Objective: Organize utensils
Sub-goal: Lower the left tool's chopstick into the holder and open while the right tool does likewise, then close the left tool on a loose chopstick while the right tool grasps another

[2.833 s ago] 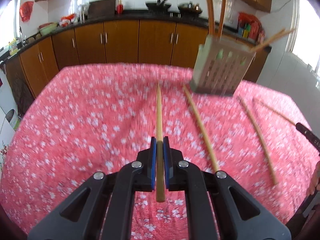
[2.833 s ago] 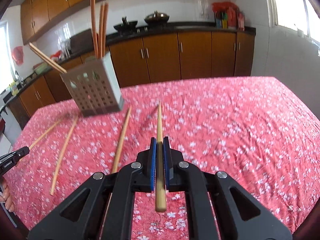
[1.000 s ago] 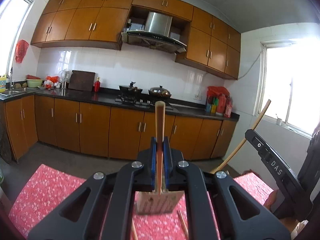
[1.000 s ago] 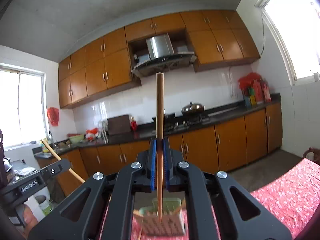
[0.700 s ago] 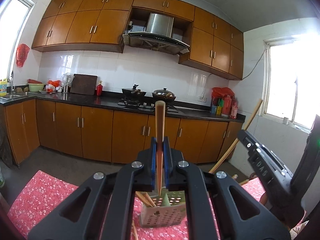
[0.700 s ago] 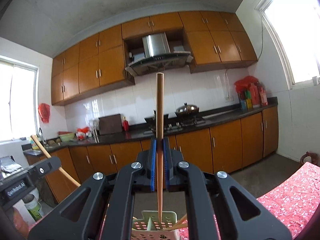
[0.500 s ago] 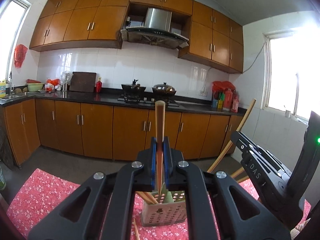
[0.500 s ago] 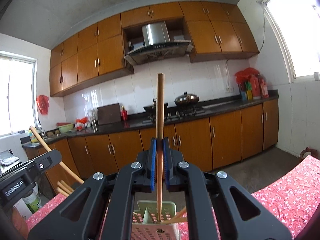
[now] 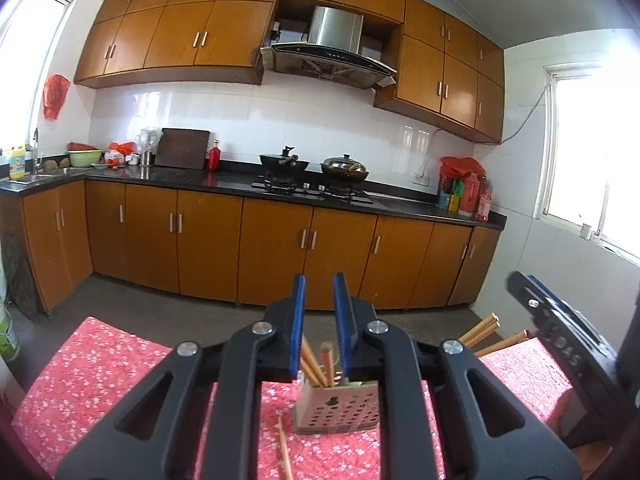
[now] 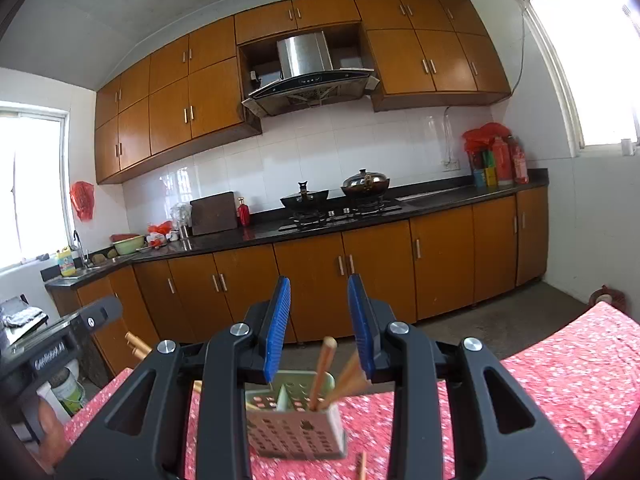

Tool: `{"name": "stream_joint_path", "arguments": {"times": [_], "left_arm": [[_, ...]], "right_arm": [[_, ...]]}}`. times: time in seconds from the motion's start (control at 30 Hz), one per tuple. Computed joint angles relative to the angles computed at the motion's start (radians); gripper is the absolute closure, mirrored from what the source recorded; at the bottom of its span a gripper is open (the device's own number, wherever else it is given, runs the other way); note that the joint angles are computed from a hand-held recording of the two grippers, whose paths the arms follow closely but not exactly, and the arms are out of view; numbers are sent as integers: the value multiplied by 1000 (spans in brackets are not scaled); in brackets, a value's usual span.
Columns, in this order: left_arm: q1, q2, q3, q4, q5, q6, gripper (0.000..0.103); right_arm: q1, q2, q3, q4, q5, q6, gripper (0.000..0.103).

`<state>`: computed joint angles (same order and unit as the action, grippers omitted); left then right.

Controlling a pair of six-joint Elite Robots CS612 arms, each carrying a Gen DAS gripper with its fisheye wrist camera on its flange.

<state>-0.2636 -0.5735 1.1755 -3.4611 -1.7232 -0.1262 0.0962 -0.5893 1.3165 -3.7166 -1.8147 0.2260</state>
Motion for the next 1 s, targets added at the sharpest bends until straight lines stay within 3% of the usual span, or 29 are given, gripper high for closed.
{"name": "stream_joint_path", "arguments": {"times": [0.17, 0.3, 0.57, 0.7, 0.87, 1.0], "left_arm": [[9, -37, 82, -15, 35, 13, 85], [22, -58, 165, -14, 61, 18, 81], [36, -45, 238, 134, 57, 31, 81], [32, -38, 259, 198, 34, 42, 81], [24, -36, 267, 245, 23, 70, 81], [20, -31, 258, 271, 17, 84, 81]], "right_arm": [[0, -42, 100, 14, -13, 34, 72], [-4, -64, 176, 84, 0, 83, 72], [-23, -55, 251, 361, 184, 222, 72], [-17, -40, 253, 428, 235, 216, 72], [-4, -27, 238, 475, 244, 176, 74], [3, -22, 229, 504, 217, 148, 88]]}}
